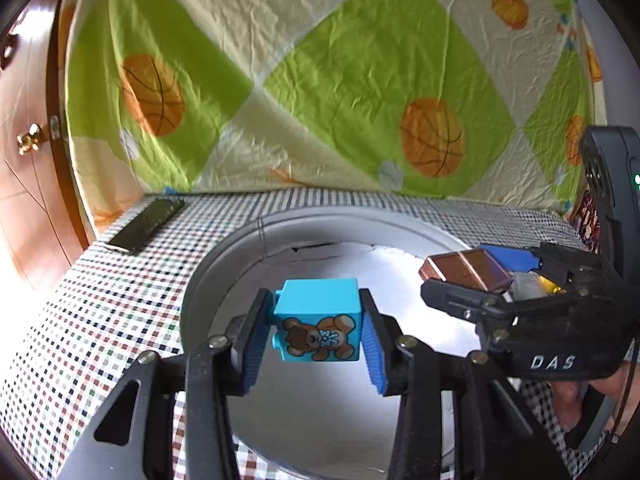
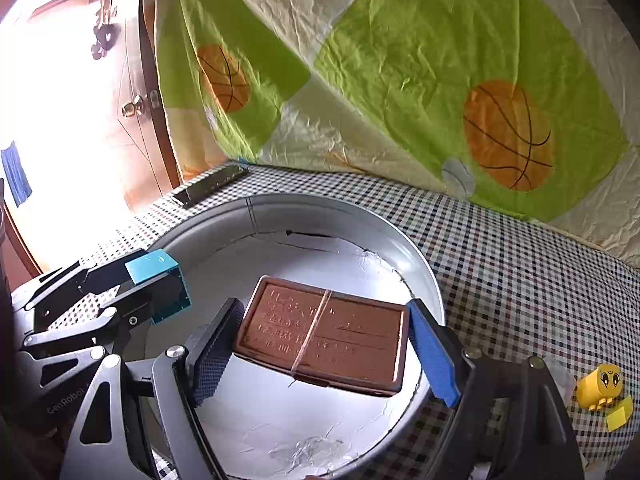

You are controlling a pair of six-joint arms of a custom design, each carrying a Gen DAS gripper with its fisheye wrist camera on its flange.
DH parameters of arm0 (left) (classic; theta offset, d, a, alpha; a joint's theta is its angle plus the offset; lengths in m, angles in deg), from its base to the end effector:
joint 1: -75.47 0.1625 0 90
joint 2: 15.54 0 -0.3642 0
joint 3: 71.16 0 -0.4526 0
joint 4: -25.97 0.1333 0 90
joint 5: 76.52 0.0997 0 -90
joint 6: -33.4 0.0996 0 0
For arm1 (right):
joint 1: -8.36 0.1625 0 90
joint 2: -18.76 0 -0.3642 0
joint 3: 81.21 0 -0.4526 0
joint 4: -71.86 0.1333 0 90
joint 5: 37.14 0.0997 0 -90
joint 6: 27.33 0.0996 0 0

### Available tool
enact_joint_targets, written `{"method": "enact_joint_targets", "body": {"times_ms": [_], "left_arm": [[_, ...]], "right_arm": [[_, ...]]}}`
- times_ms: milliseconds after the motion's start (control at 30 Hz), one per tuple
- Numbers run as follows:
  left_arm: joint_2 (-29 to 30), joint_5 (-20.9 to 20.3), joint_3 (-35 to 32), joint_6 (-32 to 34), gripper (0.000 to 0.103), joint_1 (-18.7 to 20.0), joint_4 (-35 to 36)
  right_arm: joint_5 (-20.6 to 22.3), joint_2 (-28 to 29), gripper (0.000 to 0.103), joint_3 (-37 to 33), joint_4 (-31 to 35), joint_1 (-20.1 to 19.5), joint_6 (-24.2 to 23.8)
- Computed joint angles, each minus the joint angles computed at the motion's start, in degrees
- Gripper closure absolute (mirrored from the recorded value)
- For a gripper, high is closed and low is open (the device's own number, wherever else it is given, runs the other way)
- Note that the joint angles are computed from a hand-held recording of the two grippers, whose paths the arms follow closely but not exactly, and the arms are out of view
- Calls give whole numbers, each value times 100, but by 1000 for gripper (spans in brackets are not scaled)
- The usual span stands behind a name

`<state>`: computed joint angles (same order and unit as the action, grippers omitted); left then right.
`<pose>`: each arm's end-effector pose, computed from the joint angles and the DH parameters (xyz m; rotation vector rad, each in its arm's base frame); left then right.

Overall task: Organize rigid objects
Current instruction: 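Lower the blue block into the tin and open the left tool while the right tool releases the tile there, then withdraw both tools from the tin toward the remaining objects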

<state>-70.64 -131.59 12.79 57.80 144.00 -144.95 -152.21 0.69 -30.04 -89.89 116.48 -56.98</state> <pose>-0.0902 -0.7495 0.2713 0.5702 2.2538 -1.1036 0.3539 -0.7886 0.0201 0.8427 -2.3895 0.8250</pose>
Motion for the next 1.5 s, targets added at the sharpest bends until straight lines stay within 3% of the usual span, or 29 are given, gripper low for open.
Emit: {"method": "enact_joint_targets", "body": {"times_ms": [167, 300, 333, 400, 467, 533, 633, 767, 900, 1133, 1500], "left_arm": [[381, 304, -772, -364, 61, 106, 1210], [597, 605, -1107, -402, 61, 109, 1395], [590, 645, -1111, -430, 60, 104, 1394], [584, 709, -1134, -505, 46, 92, 1406], [495, 676, -985, -455, 30, 68, 1161], [395, 670, -799, -313, 24, 18, 830], [216, 759, -419, -86, 23, -83, 160], [-58, 724, 327, 475, 11, -301, -1095], [-221, 516, 1004, 807, 10, -558, -1915], [24, 282, 1456, 918, 10, -916, -2171], [651, 172, 1205, 653, 11, -1180, -1435]], "right_arm": [[-184, 474, 20, -822, 648, -17, 52], [-134, 634, 19, -1198, 1023, -20, 182], [-193, 642, 17, -1187, 935, -2, 135], [-232, 612, 10, -1084, 665, 22, 55], [-46, 386, 10, -723, 450, 9, 112], [71, 160, 10, -321, 29, 7, 138], [279, -327, 10, 456, -510, 0, 126], [438, -1155, 10, 1773, -1452, -63, -158], [418, -1933, 10, 2984, -2444, -233, -418], [-73, -2763, 9, 4187, -3909, -608, -523], [-515, -3030, 9, 4395, -3960, -933, -411]]}}
